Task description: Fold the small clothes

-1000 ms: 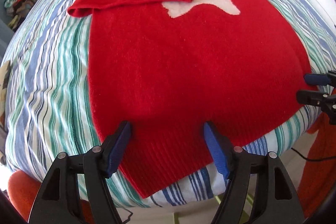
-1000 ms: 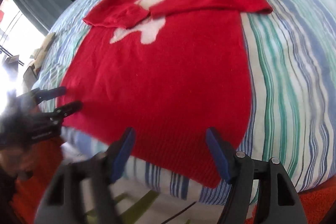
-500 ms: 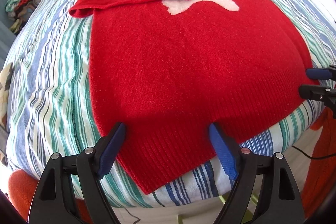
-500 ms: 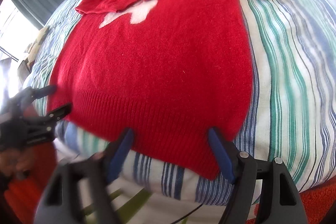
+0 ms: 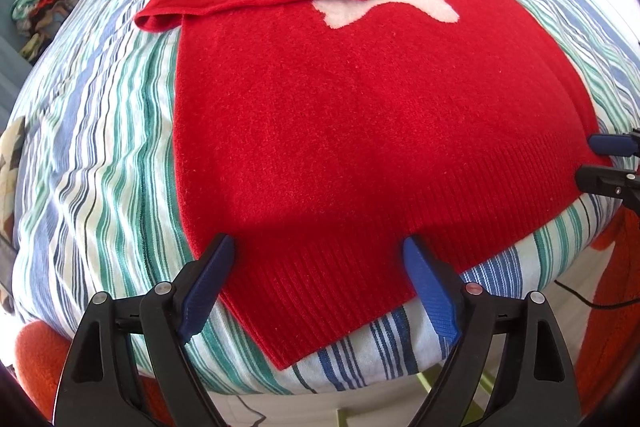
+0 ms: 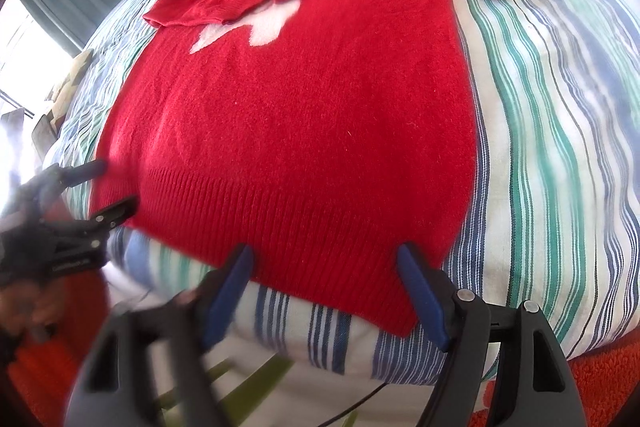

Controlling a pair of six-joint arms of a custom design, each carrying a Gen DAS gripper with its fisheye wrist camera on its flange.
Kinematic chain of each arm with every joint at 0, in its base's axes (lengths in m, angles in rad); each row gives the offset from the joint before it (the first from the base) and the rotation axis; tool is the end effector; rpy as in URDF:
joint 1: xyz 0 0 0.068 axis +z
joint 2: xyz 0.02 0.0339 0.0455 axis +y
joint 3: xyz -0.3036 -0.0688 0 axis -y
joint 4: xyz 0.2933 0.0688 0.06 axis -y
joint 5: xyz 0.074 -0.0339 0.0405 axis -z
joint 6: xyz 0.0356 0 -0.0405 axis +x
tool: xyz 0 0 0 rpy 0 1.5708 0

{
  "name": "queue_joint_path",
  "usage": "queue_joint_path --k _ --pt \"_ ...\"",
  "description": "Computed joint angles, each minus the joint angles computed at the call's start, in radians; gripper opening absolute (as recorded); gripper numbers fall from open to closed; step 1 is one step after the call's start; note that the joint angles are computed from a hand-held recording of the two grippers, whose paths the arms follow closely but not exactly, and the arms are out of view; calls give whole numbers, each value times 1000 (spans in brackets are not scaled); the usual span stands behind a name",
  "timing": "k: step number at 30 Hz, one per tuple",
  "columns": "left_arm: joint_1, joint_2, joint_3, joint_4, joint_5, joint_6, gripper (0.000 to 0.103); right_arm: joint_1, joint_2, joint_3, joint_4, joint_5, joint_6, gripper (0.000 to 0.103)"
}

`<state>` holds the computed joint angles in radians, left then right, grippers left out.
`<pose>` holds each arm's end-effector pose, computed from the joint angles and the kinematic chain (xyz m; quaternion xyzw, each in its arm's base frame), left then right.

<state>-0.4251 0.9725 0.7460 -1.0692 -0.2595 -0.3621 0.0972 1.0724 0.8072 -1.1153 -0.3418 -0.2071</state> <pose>0.1657 -0.0650 0.2526 0.0132 0.9823 0.0662 0.1747 0.1919 0.0307 0.2556 -0.1647 0.9672 0.1639 0.1028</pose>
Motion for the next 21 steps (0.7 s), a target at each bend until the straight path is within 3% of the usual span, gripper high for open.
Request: queue_joint_path --k 21 --pt "8 -9 -12 7 -11 15 94 -4 -9 -3 -7 -1 -10 78"
